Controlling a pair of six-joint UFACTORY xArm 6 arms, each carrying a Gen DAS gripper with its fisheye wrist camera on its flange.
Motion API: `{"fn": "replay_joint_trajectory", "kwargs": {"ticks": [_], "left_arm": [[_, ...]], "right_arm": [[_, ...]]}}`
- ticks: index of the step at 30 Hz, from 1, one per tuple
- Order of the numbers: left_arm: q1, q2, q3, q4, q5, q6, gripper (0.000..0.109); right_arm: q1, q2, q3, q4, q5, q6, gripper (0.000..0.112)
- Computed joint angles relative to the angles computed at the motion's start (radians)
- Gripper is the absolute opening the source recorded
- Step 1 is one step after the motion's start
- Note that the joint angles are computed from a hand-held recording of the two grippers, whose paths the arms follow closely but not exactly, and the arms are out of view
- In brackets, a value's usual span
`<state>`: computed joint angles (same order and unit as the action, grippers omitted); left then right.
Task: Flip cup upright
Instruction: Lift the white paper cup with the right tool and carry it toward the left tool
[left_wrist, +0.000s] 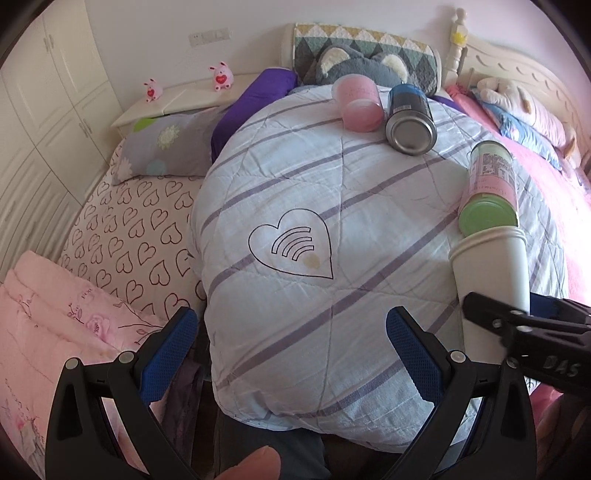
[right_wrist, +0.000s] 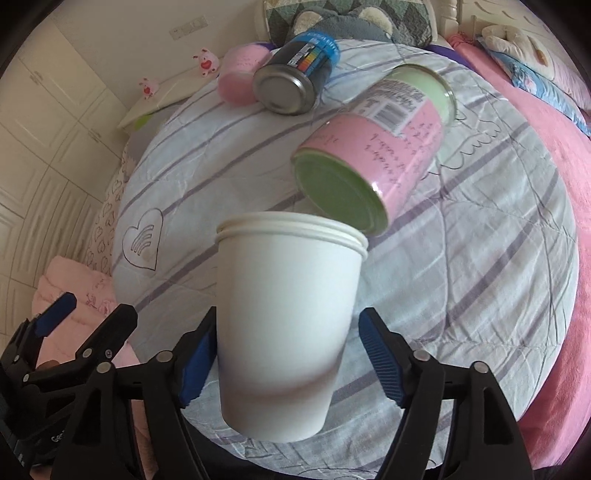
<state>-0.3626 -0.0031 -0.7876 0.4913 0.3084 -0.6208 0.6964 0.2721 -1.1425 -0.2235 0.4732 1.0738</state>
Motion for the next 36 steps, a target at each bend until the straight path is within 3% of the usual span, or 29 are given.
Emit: {"fn": "replay_joint_trajectory", "kwargs": {"ticks": [3, 20, 36], "left_arm": [[-0.009, -0.016, 0.008, -0.006, 0.000, 0.008, 0.103], [-0.119, -0.157, 0.065, -0.064, 0.007, 0.077, 0.103], [-0.178, -0.099, -0.004, -0.081, 0.039, 0.087, 0.103]], "right_arm": [[-0.005, -0.066, 0.067, -0.056, -0.041, 0.070, 0.084], [0.051, -0.348, 0.274, -0.468, 0.060, 0.515, 0.084], [0.047, -0.431, 0.387, -0.532, 0.033, 0.624, 0.085]]}}
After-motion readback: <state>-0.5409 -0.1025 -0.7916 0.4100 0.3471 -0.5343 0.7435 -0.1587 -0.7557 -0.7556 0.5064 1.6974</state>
